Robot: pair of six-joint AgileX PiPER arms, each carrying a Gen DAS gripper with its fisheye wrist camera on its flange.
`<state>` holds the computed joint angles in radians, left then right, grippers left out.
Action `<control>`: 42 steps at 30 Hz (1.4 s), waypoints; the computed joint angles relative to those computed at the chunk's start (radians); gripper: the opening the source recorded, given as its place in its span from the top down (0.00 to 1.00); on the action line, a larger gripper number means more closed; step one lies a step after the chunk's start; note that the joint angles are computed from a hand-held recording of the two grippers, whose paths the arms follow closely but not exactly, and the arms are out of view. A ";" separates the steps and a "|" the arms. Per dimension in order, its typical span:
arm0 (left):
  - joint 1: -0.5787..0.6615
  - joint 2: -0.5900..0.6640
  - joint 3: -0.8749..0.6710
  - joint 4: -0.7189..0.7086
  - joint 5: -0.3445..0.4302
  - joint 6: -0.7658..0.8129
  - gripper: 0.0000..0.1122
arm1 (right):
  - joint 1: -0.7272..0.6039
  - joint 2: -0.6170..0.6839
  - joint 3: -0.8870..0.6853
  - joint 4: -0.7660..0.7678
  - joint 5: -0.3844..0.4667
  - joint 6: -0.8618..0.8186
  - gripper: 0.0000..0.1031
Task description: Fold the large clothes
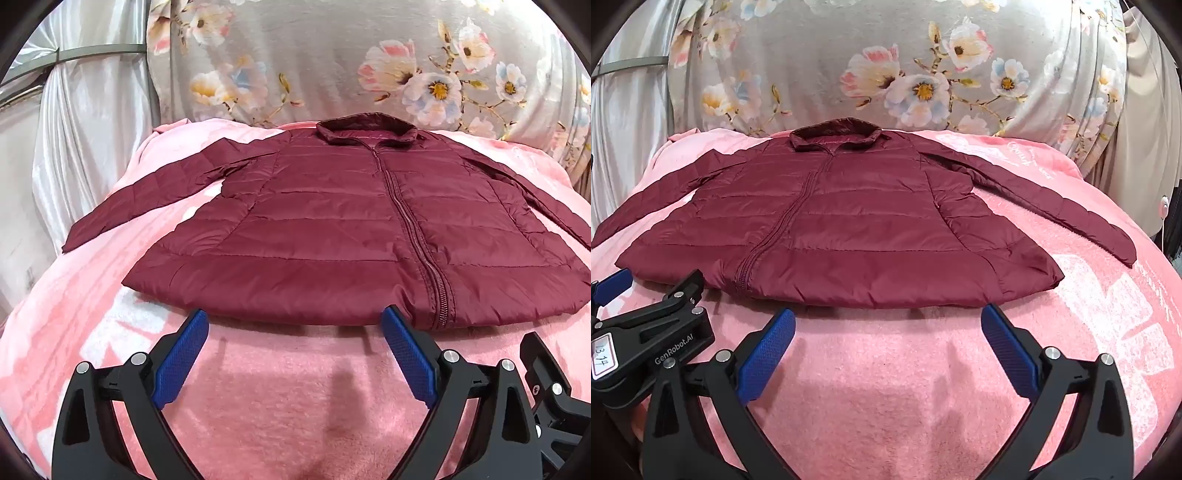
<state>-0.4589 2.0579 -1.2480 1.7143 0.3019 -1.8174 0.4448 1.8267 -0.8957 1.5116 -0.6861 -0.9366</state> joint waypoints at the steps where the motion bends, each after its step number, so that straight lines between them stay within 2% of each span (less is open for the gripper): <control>1: -0.003 0.001 0.003 0.026 0.009 -0.019 0.18 | 0.000 -0.001 -0.002 0.005 0.001 -0.006 0.05; 8: -0.012 -0.004 -0.005 -0.064 0.006 0.071 0.18 | -0.003 0.003 -0.012 0.034 0.002 -0.044 0.05; 19: -0.009 0.002 0.015 0.011 -0.007 -0.003 0.18 | -0.003 0.013 0.012 -0.003 0.010 0.019 0.05; 42: -0.012 0.004 0.010 -0.025 -0.005 0.032 0.18 | -0.003 0.006 0.002 0.024 0.012 -0.013 0.05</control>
